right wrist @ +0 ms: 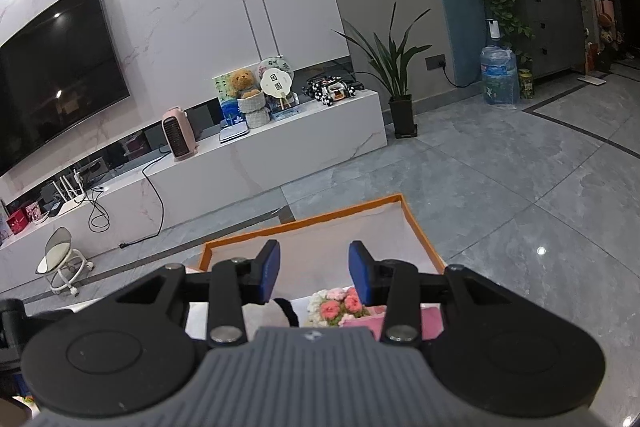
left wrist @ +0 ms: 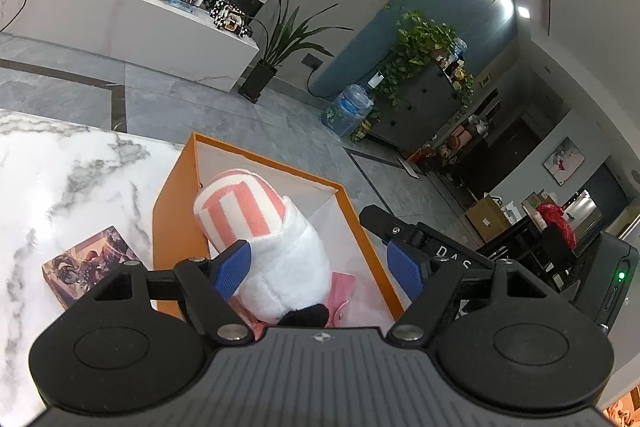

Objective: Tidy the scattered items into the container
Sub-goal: 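Lower the plush and wallet into the box and open both tools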

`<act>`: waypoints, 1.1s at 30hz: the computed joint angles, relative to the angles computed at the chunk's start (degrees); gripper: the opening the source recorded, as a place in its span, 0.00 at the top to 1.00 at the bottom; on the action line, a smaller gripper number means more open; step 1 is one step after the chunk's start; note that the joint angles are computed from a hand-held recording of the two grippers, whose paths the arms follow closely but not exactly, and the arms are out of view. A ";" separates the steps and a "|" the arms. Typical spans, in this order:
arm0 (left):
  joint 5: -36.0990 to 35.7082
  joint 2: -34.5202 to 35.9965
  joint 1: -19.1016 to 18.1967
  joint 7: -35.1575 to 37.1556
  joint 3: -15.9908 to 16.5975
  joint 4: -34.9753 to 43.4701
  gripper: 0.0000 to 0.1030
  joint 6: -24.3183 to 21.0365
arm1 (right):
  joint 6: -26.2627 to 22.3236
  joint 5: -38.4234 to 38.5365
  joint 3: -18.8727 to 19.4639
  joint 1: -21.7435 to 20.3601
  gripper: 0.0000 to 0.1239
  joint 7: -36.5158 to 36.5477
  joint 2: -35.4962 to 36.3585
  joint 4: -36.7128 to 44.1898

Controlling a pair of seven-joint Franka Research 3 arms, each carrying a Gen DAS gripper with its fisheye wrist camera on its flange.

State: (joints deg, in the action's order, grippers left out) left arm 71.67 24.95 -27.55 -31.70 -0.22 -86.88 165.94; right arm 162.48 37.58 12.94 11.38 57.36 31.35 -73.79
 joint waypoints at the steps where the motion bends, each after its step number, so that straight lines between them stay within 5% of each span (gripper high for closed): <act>1: 0.34 -0.30 -0.08 -0.37 0.17 -0.38 0.15 0.03 | 0.11 0.40 0.47 -0.27 0.66 -0.59 -0.10 -0.12; 6: 3.11 -3.37 0.38 -2.88 0.08 -4.03 0.15 -0.73 | -0.74 3.11 2.38 -1.39 0.66 -4.20 -0.82 -0.66; 13: 6.39 -8.96 3.60 -7.37 -2.90 -10.41 0.15 -4.01 | -13.66 9.68 3.37 -3.83 0.66 -13.59 -7.54 -6.08; 19: 6.68 -11.46 6.37 -7.76 -5.41 -13.51 0.15 -5.29 | -20.32 3.92 -2.07 0.77 0.77 -13.24 -10.21 -8.80; 22: 7.07 -12.32 7.13 -8.07 -6.11 -14.52 0.15 -5.48 | -17.37 -1.36 -4.22 3.81 0.88 -9.48 -6.95 -6.43; 27: 8.00 -14.90 8.34 -8.87 -7.07 -17.41 0.15 -5.96 | -7.96 -2.47 -3.31 4.38 0.84 -6.57 -3.98 -4.69; 33: 6.64 -20.27 10.73 -7.43 -8.86 -23.59 0.15 -7.31 | -3.86 4.08 1.06 1.51 0.83 -13.86 -7.06 -9.08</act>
